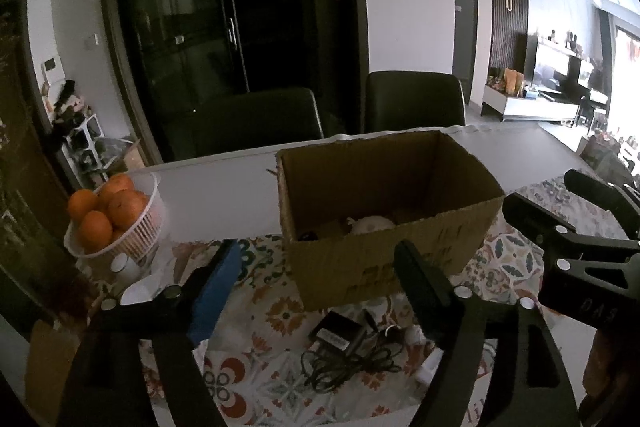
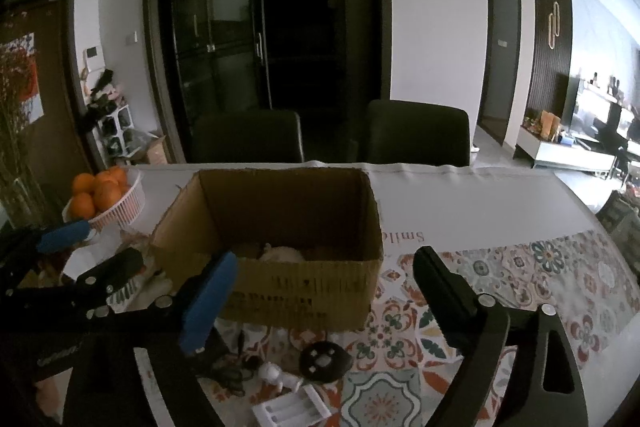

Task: Organize rigid objects
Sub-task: 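Withdraw both grippers from the box toward the remaining table items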

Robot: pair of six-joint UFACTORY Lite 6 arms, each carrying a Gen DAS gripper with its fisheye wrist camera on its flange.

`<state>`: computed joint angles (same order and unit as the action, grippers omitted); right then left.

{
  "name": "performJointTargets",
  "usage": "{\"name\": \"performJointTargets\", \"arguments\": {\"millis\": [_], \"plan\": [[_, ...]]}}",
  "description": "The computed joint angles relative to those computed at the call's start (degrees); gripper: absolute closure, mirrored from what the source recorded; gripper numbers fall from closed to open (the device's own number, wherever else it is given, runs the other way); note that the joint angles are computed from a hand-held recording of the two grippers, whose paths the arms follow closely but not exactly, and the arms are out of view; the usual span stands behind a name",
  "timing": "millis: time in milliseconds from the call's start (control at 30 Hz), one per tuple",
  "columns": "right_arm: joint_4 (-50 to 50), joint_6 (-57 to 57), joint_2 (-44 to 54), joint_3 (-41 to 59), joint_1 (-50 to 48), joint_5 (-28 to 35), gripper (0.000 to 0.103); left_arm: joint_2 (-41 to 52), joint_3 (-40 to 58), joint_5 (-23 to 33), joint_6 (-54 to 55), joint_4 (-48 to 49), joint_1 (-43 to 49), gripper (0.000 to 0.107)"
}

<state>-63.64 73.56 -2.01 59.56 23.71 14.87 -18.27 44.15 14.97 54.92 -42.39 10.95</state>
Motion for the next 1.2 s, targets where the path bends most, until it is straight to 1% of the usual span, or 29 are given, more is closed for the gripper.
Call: {"name": "performJointTargets", "arguments": {"millis": [200, 267, 333, 400, 567, 733, 867, 1000, 1100, 1167, 1200], "plan": [[-6.40, 6.80, -1.70, -3.86, 0.94, 0.27, 0.008, -2.73, -4.16, -1.50, 2.93, -1.87, 0.46, 0.019], [-6.99, 7.57, -1.97, -4.81, 0.99, 0.33, 0.007, -3.31, -5.55, -1.88, 5.20, -3.79, 0.66, 0.018], [-8.71, 9.87, -2.00, -5.74, 1.21, 0.38, 0.007, -2.93, -6.08, -2.05, 5.22, -3.70, 0.64, 0.018], [-9.02, 10.61, -1.52, -6.38, 1.02, -0.14, 0.007, -2.10, -6.54, -1.99, 8.10, -6.62, 1.12, 0.018], [-7.68, 10.67, -0.27, -7.09, 0.41, -1.07, 0.007, -0.63, -7.88, -3.27, 9.65, -7.43, 0.74, 0.018], [-5.35, 9.58, 2.43, -7.11, -0.17, -2.06, 0.007, 1.96, -8.30, -4.48, 12.17, -9.15, 0.83, 0.018], [-4.20, 9.22, 5.02, -6.91, -0.42, -2.96, 0.007, 5.33, -8.03, -5.47, 16.78, -12.88, 0.96, 0.018], [-4.23, 10.25, 7.73, -6.45, -0.56, -3.00, 0.007, 8.73, -7.77, -6.16, 23.63, -18.90, 1.00, 0.018], [-5.98, 12.68, 9.37, -6.53, -0.78, -3.66, 0.007, 11.61, -7.31, -6.47, 28.89, -23.33, 1.09, 0.018], [-7.94, 14.94, 10.71, -6.38, -0.92, -3.96, 0.007, 13.63, -6.72, -6.52, 30.52, -24.47, 1.21, 0.018], [-9.13, 16.52, 11.56, -6.39, -0.90, -4.10, 0.007, 14.24, -6.73, -6.38, 33.35, -26.97, 1.35, 0.018]]}}
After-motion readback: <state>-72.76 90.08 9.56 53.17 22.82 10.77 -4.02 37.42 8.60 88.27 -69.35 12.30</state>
